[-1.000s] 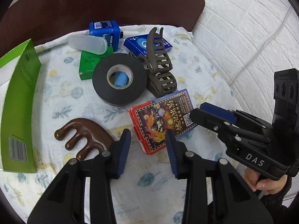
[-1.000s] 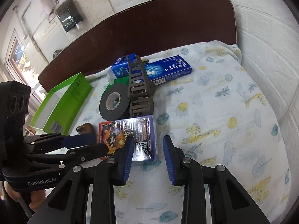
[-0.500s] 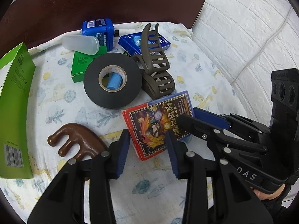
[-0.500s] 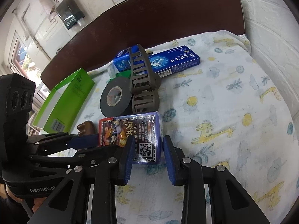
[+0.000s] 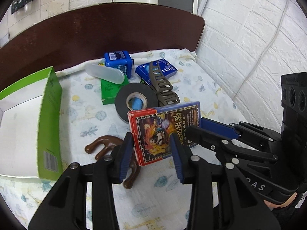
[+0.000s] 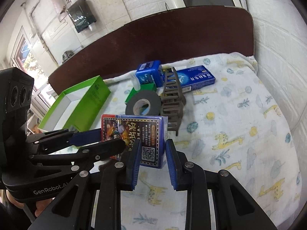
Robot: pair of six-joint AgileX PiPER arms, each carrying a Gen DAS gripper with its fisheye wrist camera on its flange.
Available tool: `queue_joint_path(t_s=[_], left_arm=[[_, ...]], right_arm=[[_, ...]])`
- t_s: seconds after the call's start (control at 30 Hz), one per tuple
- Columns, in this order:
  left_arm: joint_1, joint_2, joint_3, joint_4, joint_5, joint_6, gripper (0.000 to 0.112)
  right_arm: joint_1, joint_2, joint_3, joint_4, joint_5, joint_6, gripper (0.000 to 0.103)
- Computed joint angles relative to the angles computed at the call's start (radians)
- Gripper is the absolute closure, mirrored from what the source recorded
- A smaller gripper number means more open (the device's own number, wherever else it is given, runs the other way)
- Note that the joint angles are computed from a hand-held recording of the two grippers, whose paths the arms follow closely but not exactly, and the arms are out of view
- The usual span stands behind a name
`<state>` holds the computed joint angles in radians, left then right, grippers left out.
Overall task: Organize rigid objects
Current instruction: 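Carry the card box into the green-rimmed box and open the right gripper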
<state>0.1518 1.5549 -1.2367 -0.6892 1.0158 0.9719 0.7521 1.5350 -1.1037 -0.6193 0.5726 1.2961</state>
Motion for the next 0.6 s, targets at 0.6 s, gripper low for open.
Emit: queue_joint_path(t_s=[0.6], left_arm=[[0.475,0.094,-0.279,-0.107,0.130,0.164,0.075]], right_arm=[[0.146,0.444,-0.760,0.140,0.109,-0.328,0.074]])
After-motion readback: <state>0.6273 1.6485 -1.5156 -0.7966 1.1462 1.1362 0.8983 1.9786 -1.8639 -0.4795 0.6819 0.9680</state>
